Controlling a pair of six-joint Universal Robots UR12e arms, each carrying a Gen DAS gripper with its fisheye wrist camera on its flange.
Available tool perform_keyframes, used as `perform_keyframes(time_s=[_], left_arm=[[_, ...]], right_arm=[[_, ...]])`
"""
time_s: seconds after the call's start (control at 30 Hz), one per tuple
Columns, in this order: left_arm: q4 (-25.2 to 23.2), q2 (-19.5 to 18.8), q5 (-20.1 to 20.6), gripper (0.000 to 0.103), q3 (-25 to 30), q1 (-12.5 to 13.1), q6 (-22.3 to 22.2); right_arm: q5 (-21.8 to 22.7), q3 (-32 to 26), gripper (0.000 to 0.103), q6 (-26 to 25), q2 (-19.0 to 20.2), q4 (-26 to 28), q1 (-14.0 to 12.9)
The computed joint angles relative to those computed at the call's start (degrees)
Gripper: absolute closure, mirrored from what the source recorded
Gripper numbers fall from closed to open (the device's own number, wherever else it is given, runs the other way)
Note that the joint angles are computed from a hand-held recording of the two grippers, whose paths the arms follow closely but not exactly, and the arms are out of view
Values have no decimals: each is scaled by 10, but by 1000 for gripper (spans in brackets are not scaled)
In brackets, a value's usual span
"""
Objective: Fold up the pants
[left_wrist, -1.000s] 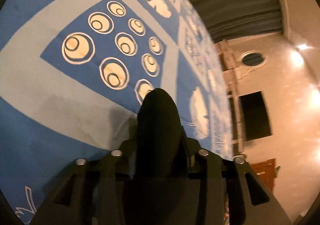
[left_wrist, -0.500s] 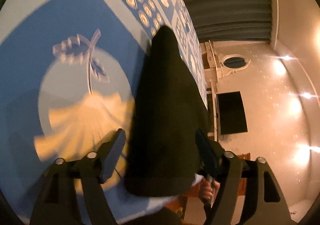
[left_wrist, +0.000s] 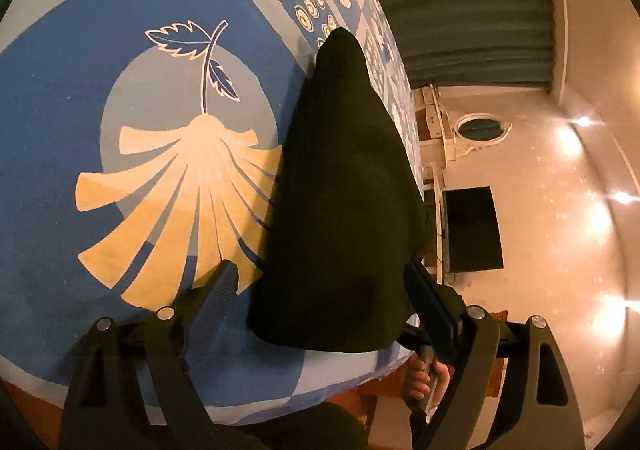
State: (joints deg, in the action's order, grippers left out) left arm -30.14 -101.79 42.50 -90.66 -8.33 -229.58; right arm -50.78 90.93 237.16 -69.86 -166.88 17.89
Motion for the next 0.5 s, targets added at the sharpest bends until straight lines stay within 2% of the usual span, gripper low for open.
perform_keyframes(time_s=[0.07,0.13,0.17,0.2,0.23,0.3,0.4,0.5], left_arm=[[-25,-5,-4,20,12,-5,32],[-36,-15,-7,22,28,-13,56],[-58,-15,10,26,36,-18,77],[-82,-18,26,32,46,-22,96],[-84,-19,28,37,47,-22,95],[-62,-20,11,48,39,-14,63],[-38,-16,1,58,24,-10,43],[-25,-11,1,63,16,-11,31]], right_arm=[[18,-10,12,-12,6,12,4],[-4,-15,13,-31,4,32,12],[-11,-14,16,-28,3,31,13],[-20,-10,31,-17,2,28,14],[-21,-4,47,0,1,20,13],[-10,13,58,28,1,-14,8],[-11,15,60,33,-1,-19,10],[-8,16,65,70,0,-46,11]])
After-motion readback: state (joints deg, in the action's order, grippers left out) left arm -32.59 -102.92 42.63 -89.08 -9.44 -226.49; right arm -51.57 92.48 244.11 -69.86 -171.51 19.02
